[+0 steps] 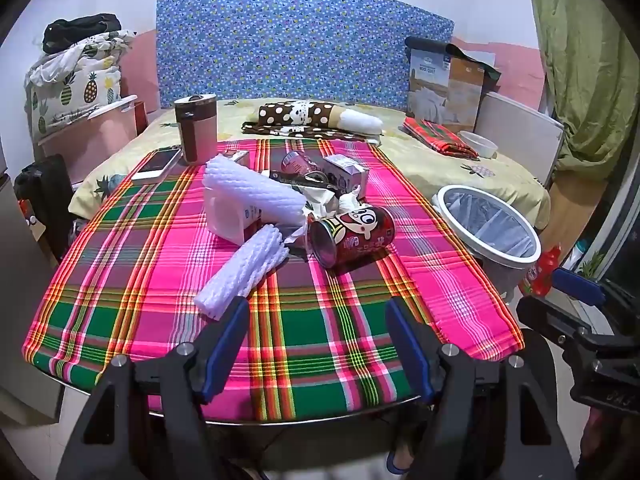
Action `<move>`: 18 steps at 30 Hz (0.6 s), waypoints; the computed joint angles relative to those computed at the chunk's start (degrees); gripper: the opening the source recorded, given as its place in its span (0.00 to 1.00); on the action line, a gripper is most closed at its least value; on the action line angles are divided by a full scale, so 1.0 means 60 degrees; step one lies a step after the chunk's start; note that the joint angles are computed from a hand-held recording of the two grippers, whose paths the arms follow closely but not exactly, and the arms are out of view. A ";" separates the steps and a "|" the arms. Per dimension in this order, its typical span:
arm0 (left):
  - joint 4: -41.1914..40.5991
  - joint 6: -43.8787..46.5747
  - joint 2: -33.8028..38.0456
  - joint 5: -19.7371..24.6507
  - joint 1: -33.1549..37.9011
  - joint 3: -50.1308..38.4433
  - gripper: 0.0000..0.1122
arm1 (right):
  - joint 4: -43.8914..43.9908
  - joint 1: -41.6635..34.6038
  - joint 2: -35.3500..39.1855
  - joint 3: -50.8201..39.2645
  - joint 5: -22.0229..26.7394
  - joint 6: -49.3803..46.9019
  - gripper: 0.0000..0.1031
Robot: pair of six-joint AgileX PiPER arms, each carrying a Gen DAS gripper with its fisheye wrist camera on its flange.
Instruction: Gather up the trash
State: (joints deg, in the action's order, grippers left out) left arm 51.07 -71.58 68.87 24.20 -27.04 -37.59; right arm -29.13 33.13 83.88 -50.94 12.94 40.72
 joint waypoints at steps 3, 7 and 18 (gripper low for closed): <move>-0.0016 -0.0018 -0.0020 0.0046 -0.0044 -0.0002 0.64 | 0.0168 -0.0053 0.0007 0.0011 -0.0034 -0.0183 0.79; 0.0028 -0.0065 -0.0014 0.0012 -0.0033 0.0026 0.64 | 0.0293 -0.0068 0.0004 -0.0041 0.0018 -0.0347 0.79; 0.0047 -0.0086 -0.0002 -0.0005 -0.0022 0.0040 0.64 | 0.0443 -0.0123 0.0115 -0.0058 -0.0015 -0.0511 0.79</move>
